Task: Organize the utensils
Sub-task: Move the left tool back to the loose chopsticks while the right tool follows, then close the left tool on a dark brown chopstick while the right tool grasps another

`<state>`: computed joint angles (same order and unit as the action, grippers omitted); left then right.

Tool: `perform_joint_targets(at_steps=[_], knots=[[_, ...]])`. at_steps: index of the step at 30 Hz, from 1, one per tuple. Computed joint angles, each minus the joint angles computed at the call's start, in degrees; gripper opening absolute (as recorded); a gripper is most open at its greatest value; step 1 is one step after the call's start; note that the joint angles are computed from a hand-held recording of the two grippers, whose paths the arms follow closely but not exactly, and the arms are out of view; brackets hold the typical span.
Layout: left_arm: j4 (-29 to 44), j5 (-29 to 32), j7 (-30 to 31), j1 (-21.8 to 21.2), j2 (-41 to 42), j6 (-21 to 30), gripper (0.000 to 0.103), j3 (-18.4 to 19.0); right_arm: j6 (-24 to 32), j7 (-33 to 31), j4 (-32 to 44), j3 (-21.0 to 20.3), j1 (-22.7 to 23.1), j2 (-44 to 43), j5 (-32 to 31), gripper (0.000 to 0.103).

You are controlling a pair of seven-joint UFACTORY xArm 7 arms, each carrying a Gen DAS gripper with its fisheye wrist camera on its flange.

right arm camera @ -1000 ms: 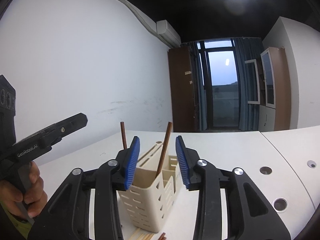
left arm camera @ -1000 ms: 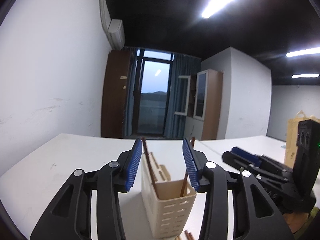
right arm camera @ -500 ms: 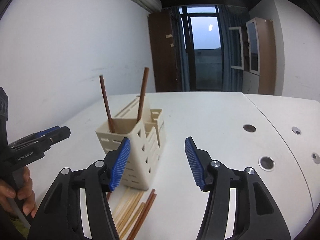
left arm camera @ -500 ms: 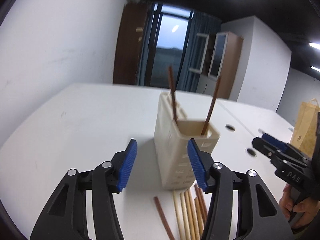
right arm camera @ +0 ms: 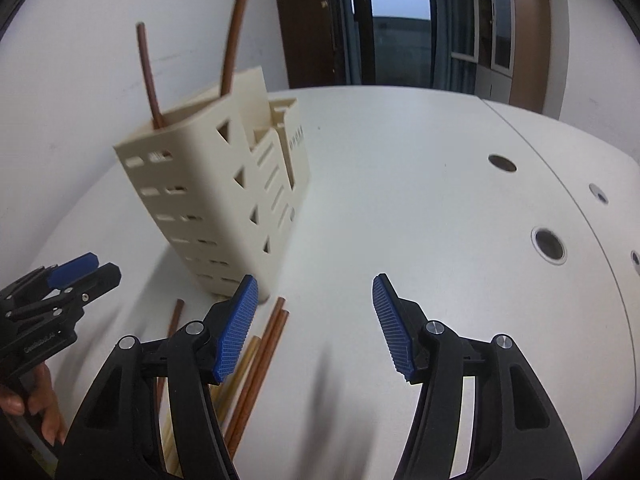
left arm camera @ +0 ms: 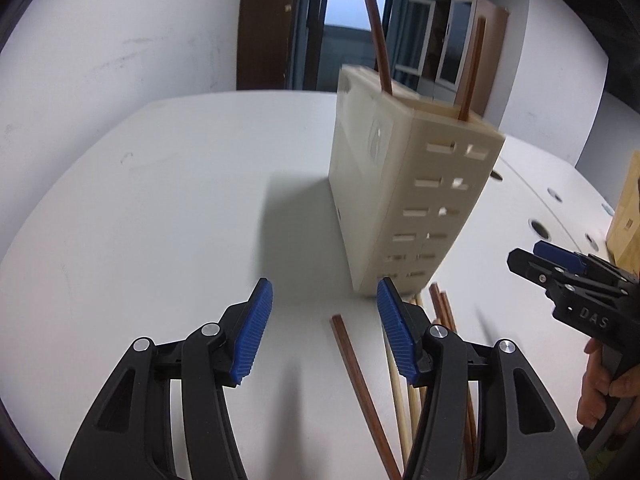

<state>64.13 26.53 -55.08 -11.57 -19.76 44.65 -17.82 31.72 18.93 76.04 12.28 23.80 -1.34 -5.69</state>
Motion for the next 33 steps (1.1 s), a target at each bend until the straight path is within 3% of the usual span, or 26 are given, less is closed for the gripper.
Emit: perform_joint_targets(at_steps=[6,26,33], knots=[[-0.5,-2.4,2.6,-1.3,1.5,0.4,0.054,1.1,2.9,-1.1,1.0,0.0,0.5,2.3,0.7,0.059],[-1.3,-7.0,6.8,-3.9,5.7,1.0,0.051,3.4,7.1,3.1,3.8,-0.7,3.7,7.4,-7.3,0.059],[-1.4,-7.8,8.0,-4.1,5.6,1.7,0.038,3.8,9.0,3.1,4.7,-0.9,4.0,8.2,-7.7,0.06]])
